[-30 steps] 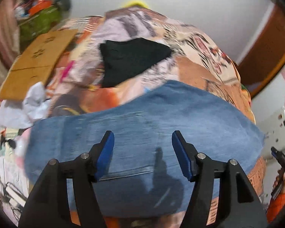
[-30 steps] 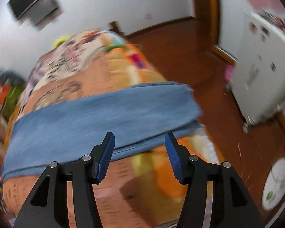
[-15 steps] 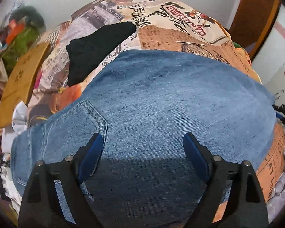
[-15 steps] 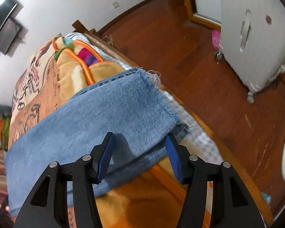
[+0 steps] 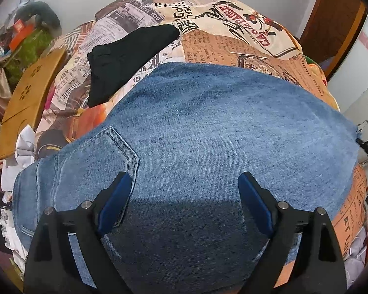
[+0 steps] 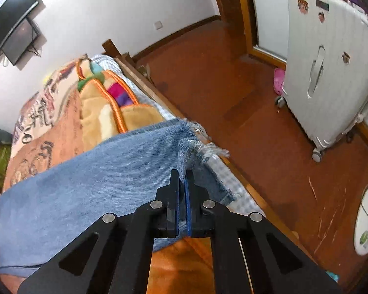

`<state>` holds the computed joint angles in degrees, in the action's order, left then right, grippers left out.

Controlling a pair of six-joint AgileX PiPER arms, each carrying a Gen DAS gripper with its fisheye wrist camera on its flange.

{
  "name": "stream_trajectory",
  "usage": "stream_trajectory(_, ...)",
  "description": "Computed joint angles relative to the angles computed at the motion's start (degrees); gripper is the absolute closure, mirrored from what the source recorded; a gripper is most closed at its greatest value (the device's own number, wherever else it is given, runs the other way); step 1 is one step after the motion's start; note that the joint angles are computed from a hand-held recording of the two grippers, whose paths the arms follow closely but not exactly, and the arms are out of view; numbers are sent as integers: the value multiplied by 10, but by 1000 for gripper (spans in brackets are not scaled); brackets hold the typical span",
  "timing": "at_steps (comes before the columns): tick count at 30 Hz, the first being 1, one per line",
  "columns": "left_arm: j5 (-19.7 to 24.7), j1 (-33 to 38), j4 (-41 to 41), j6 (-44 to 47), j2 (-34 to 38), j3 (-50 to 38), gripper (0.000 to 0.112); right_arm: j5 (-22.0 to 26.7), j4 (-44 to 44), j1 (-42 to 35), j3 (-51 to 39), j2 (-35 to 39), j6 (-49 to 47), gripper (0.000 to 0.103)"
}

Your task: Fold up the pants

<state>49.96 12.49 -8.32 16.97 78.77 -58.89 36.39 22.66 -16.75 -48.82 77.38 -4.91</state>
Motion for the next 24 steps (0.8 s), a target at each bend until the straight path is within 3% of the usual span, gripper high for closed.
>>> stream_trajectory(5, 13, 5, -8, 13, 2, -14, 22, 12, -62, 37, -20, 35, 62, 99)
stream_trajectory(8, 20, 7, -20, 20, -2, -30, 22, 51, -65, 23, -39, 16, 77, 97)
stream_trajectory(10, 24, 4, -29, 23, -5, -42, 22, 93, -43, 5, -53, -2, 64, 89)
stream_trajectory(12, 25, -2, -36, 23, -10, -49, 22, 123, 5, -17, -51, -31, 30, 62)
stream_trajectory(15, 23, -17, -46, 21, -13, -52, 22, 146, 44, -23, -31, -96, 6, 45)
stream_trajectory(19, 24, -46, -48, 14, -12, -48, 22, 172, 106, -13, -6, -130, -17, 44)
stream_trajectory(24, 23, -65, -58, 22, -20, -33, 22, 156, 177, 5, 43, -102, -29, 44)
